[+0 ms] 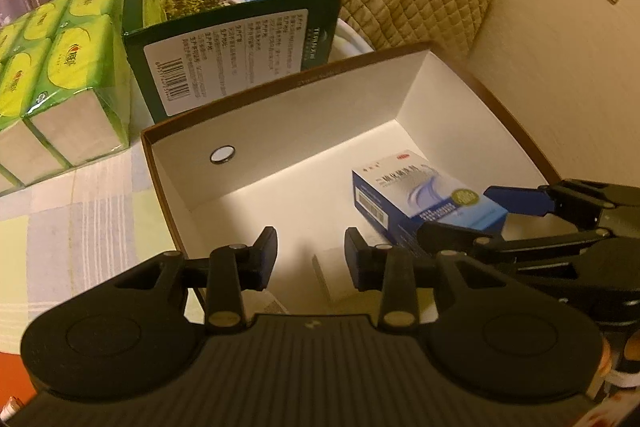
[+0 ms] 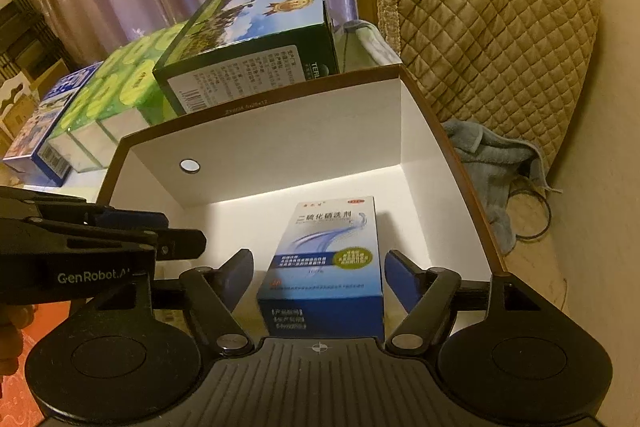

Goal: Organize rigid objects
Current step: 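Lower the medicine box into the box and open right tool while left tool releases the blue tube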

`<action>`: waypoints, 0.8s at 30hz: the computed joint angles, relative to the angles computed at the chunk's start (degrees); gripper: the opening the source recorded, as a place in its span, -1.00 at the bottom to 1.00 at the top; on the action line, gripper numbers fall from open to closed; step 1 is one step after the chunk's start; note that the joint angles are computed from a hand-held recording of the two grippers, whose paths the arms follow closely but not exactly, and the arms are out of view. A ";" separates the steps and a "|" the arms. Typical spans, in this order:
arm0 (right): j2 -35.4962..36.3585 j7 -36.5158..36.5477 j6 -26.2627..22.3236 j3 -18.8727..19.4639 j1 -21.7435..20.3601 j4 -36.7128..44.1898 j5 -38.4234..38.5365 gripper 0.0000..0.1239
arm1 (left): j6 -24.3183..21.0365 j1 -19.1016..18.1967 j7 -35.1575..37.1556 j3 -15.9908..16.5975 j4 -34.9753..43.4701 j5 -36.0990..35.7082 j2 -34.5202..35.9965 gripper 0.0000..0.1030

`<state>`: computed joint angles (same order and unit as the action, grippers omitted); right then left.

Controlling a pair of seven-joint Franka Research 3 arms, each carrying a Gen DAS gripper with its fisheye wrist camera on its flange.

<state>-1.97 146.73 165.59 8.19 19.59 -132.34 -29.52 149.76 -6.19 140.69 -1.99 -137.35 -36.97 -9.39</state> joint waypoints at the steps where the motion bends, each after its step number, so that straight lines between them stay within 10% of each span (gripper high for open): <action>1: -0.47 0.07 0.08 0.01 0.05 -0.47 0.22 0.13 | -0.14 -0.02 0.49 0.12 -0.25 -0.26 -0.36 -0.37; 24: -15.59 8.15 1.30 11.29 -6.84 -11.89 1.59 0.15 | -6.90 -2.24 7.94 7.58 -9.84 -4.53 -16.86 -0.34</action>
